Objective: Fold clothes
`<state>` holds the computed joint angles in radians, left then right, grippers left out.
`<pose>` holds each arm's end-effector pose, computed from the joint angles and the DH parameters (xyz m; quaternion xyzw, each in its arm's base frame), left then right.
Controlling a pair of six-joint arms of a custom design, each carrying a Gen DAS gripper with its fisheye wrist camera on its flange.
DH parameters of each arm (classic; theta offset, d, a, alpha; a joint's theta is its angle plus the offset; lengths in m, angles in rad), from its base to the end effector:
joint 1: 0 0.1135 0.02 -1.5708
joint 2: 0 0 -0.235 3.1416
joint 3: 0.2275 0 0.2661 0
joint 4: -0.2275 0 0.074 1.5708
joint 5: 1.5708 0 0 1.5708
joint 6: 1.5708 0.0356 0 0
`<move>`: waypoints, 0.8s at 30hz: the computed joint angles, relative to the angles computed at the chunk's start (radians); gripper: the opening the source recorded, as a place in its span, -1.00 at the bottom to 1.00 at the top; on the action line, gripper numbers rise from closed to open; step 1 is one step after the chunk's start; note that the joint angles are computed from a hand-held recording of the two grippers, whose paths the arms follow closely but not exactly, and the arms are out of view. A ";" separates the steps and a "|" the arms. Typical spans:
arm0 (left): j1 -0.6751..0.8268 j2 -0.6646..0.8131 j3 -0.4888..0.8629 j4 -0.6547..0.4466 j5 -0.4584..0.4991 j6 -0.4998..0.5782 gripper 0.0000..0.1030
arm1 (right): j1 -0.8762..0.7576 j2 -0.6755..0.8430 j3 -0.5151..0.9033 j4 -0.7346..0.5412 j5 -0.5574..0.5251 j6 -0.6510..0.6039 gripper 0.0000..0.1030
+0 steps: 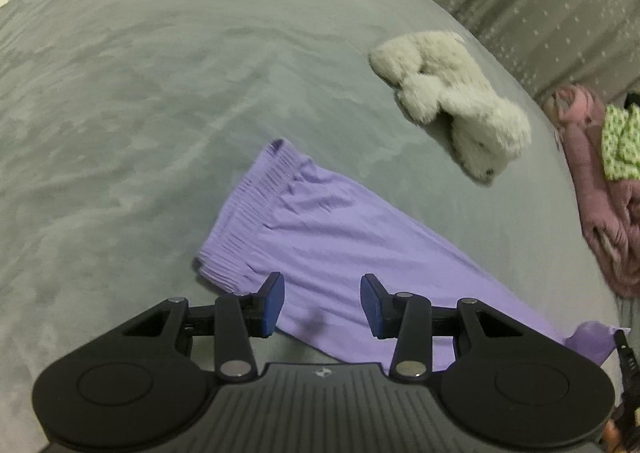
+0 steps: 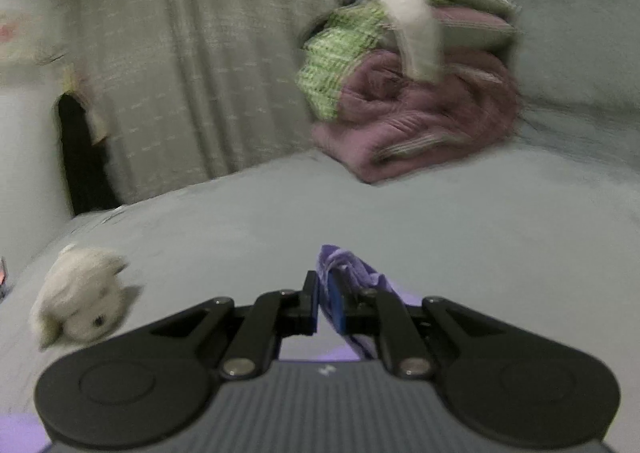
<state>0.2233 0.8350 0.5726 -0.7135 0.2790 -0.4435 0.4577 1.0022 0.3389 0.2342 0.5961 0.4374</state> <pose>0.1863 0.0323 0.1888 -0.2713 0.9080 -0.1640 0.2739 0.2141 0.0832 0.1561 0.1505 0.8059 0.0008 0.5726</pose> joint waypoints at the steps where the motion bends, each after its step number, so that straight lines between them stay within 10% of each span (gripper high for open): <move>1: 0.017 0.002 0.001 -0.001 0.012 0.002 -0.21 | 0.081 0.037 0.025 0.014 0.052 -0.029 -0.85; 10: 0.167 0.011 0.014 -0.012 0.103 0.019 -0.21 | 0.599 0.620 0.478 0.109 0.252 -0.323 -0.85; 17: 0.289 0.047 0.027 -0.027 0.175 0.063 -0.21 | 0.775 1.071 0.965 -0.089 0.210 -0.268 -0.85; 24: 0.210 0.035 0.005 -0.005 0.184 0.043 -0.20 | 0.834 1.145 1.018 -0.132 0.216 -0.177 -0.85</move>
